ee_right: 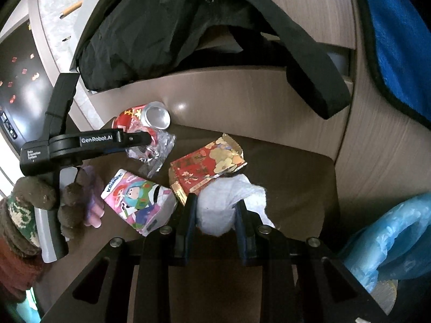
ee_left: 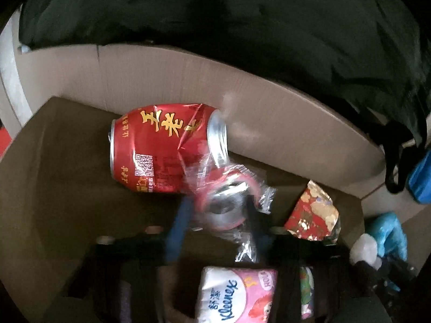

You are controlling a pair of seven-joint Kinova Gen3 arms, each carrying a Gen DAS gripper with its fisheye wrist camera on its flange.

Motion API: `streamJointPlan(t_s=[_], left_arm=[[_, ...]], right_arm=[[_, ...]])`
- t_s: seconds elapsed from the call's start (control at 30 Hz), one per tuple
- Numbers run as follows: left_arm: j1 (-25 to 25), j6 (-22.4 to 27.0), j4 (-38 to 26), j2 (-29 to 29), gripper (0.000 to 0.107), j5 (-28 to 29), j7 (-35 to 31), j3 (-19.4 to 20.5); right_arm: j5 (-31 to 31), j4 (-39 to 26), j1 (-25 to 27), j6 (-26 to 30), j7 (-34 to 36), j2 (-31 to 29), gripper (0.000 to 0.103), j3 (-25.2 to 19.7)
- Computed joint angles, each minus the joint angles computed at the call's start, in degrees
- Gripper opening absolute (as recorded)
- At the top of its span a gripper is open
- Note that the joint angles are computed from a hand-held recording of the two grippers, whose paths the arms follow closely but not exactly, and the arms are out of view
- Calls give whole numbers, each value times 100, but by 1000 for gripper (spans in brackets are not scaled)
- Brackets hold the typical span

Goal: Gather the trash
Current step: 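Grasp the plastic-wrapped red tape roll with the left tool, then carry the tape roll and white tissue into the blue bin and open both tools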

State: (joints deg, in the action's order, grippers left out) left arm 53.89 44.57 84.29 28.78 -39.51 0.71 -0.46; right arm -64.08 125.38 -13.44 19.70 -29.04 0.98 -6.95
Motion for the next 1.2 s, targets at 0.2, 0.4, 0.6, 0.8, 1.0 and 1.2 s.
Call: streamJointPlan(t_s=[0.2,0.4,0.6,0.8,1.0,1.2], left_arm=[[488,-185,512,-308,19,-759,742,-213],[742,182,803,-583,18,-1551,1424,-28],[1158,886,1117,-945,18,-2258,2228,225],[1478,1926,767,-845,18,-2771,2536,741],[1790,2700,299,-642,18,-3101,2436,1166],[2045,2792,-381,-273,18,-3309,2207,1334]], right_arm=[[40,39,-38,39,-28,-133,24,40],[414,53,-249,-9,-459,-347,24,93],[882,118,-522,-63,-945,-711,24,233],[1444,186,-762,-56,-1534,-1245,24,383],[2269,296,-694,14,-2289,-2065,24,328],[2977,357,-592,339,-2772,-2952,24,656]])
